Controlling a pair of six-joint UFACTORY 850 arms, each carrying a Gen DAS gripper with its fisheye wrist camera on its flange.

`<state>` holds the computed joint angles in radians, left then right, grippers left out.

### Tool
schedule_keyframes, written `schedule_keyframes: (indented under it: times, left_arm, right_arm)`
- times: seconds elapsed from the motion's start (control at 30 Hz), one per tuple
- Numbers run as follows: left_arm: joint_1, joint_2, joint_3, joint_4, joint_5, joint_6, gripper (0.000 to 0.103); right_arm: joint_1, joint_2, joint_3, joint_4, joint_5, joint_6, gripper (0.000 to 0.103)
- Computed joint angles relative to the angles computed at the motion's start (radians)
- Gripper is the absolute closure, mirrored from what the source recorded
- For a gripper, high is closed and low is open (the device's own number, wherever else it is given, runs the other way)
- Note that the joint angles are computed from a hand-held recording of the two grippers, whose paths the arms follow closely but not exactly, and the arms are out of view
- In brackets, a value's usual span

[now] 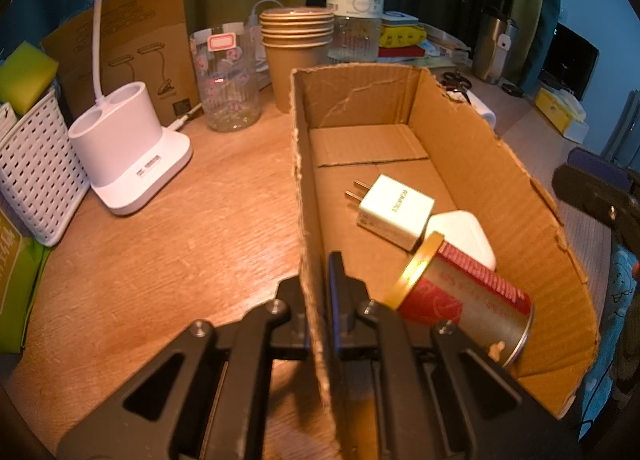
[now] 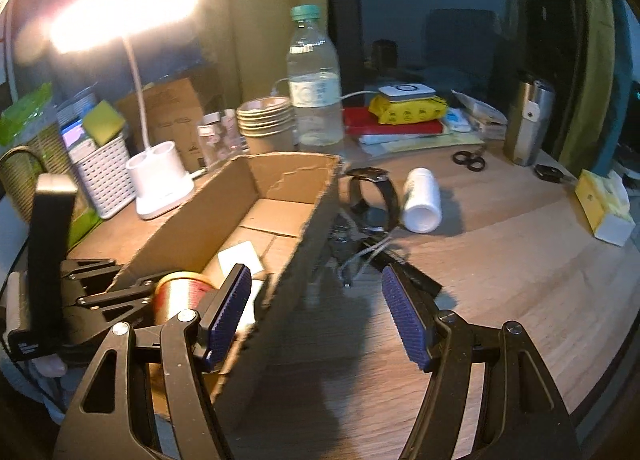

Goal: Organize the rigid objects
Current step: 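Move the open right tool back to the black flashlight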

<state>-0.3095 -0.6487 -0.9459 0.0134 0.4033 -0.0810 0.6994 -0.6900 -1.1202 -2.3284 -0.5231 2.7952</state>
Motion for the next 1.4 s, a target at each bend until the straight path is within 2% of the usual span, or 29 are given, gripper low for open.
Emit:
schedule_keyframes:
  times: [0.23,0.6,0.87,1.13,1.4]
  left_arm:
    - [0.0,0.0,0.0,0.001,0.0,0.0,0.096]
    - [0.001,0.0,0.0,0.001,0.0,-0.001,0.096]
    - [0.001,0.0,0.0,0.002,0.0,-0.001,0.096]
    - [0.001,0.0,0.0,0.004,0.0,-0.003,0.096]
    - [0.001,-0.001,-0.001,0.005,0.0,-0.003,0.096]
  right_arm:
    - [-0.029,-0.005,0.008,0.018,-0.007,0.009,0.032]
    - [-0.09,-0.048,-0.017,0.033,0.028,0.013,0.032]
    - [-0.117,-0.088,-0.064,0.138,0.066,-0.091,0.032]
    - [-0.129,-0.117,-0.1,0.155,0.103,-0.127,0.032]
    - [-0.137,-0.15,-0.159,0.216,0.15,-0.236,0.032]
